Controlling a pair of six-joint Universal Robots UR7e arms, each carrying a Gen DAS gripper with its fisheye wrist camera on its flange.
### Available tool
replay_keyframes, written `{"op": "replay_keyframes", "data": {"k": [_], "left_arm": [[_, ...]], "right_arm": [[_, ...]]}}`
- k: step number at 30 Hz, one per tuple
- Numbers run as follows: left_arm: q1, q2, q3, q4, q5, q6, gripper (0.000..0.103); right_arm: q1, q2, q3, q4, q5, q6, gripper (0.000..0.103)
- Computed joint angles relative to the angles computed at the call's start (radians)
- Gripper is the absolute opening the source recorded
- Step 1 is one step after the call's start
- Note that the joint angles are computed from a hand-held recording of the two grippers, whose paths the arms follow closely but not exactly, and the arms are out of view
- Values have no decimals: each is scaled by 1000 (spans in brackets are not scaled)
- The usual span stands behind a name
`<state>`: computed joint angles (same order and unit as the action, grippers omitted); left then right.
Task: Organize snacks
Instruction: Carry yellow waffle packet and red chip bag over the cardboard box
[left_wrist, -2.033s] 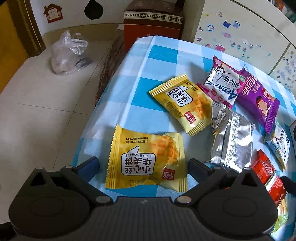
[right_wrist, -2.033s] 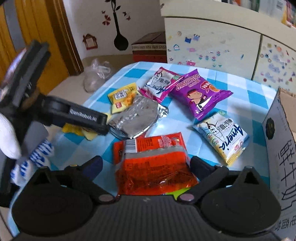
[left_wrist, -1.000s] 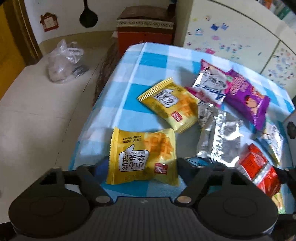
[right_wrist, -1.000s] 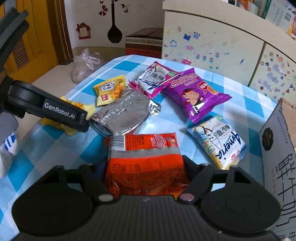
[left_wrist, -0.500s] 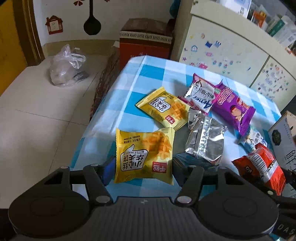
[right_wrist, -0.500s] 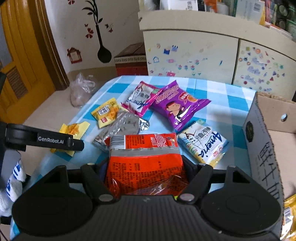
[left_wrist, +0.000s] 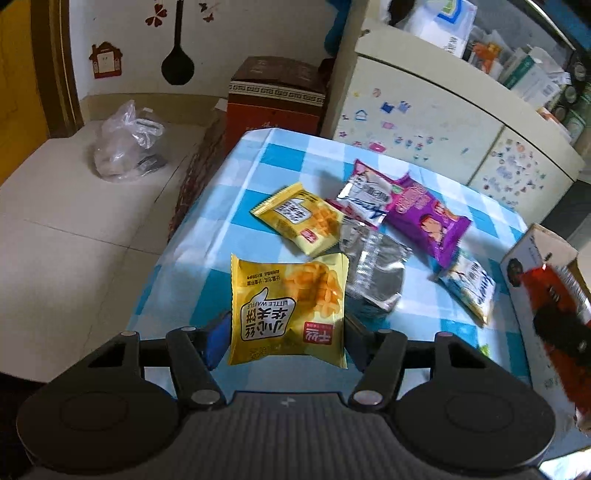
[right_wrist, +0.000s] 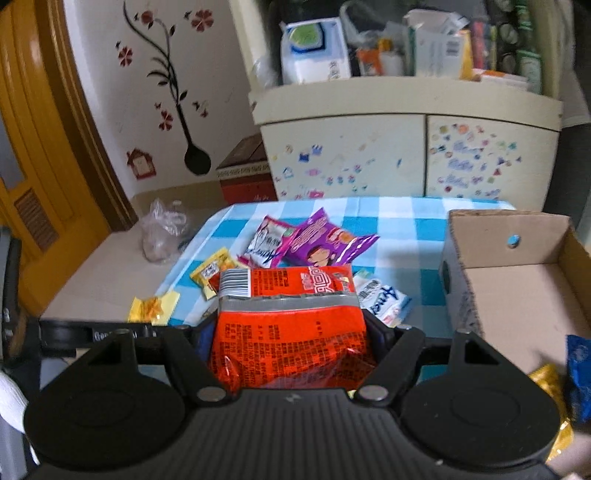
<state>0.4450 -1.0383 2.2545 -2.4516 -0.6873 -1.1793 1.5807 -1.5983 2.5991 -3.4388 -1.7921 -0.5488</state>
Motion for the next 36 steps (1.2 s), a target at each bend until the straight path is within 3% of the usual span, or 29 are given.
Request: {"op": "replay_keyframes", "data": {"k": [19,36], "left_arm": [[-107,110,-79,-56,-51,28,68],[-148,271,-254,-142,-70,185,68]], "right_arm": [[-61,-206,10,101,-21,112,75],[-173,-397,-11,146,22,177,76]]}}
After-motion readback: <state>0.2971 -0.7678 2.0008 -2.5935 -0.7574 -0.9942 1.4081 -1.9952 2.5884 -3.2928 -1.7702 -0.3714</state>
